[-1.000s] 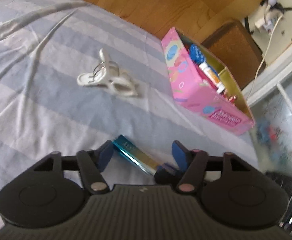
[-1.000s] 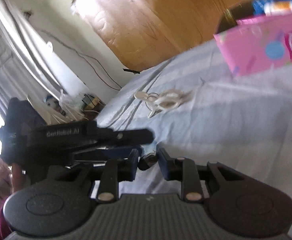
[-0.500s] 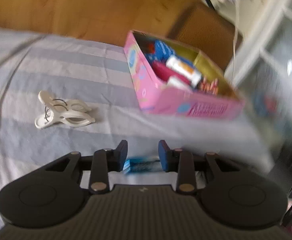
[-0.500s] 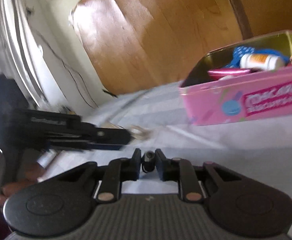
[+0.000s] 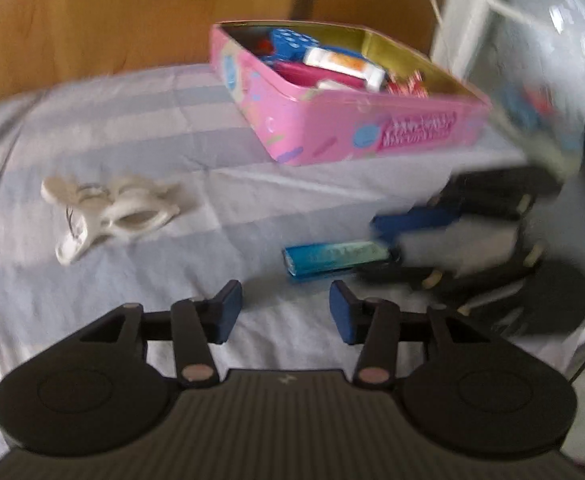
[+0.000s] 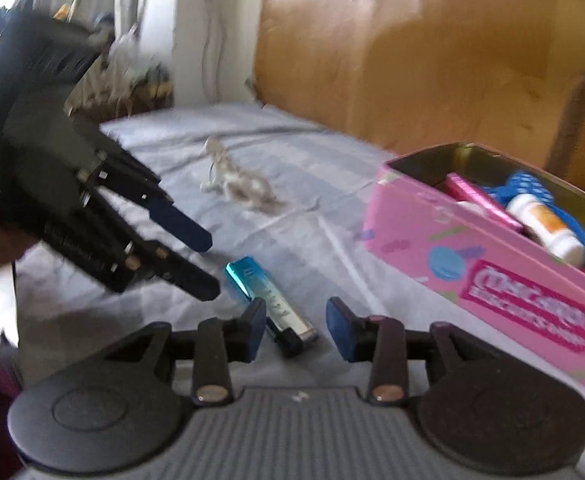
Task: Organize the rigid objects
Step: 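Carry the blue lighter into the pink tin and open both tools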
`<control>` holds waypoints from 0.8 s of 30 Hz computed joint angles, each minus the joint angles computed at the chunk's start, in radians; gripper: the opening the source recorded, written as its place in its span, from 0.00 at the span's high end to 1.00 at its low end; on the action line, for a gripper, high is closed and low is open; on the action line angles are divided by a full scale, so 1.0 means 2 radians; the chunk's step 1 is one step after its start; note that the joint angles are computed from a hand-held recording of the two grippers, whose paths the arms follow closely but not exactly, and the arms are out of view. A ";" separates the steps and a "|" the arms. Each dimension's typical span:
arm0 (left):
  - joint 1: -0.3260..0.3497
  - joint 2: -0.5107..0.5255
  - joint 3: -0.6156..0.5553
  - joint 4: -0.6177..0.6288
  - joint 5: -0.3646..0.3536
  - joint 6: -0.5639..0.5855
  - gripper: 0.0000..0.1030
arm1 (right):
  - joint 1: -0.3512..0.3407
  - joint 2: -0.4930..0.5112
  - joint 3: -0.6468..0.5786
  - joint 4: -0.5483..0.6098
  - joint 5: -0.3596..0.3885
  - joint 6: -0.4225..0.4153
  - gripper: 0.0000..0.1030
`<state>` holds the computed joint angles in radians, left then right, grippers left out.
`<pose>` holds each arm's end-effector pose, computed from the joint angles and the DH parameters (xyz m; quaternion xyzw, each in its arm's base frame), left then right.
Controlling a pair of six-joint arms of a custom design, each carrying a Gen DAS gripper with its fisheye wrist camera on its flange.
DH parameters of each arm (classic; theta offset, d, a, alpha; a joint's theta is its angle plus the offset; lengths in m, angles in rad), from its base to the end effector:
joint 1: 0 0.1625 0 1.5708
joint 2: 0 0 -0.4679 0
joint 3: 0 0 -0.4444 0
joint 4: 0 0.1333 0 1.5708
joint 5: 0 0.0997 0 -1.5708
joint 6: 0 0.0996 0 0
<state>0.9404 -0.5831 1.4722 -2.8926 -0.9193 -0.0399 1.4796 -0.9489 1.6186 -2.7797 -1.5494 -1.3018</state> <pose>-0.3118 -0.7558 0.0450 0.2035 0.9053 -0.2949 0.2283 0.0659 -0.7669 0.2327 0.5508 -0.7910 0.2109 0.1630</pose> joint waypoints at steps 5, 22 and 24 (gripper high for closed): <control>0.014 -0.011 0.008 -0.017 -0.053 -0.101 0.43 | -0.007 0.003 -0.026 0.070 0.030 0.134 0.76; 0.001 0.091 -0.215 0.040 -0.106 -0.014 0.77 | -0.022 -0.016 -0.026 -0.049 0.138 0.199 0.77; 0.002 0.131 -0.286 0.072 -0.113 0.008 0.77 | -0.019 -0.003 -0.047 -0.082 0.125 0.192 0.77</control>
<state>0.9454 -0.3219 0.8996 -2.7483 -1.1452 -0.0247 1.4414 -0.9555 1.5243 -2.9433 -1.2999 -0.9177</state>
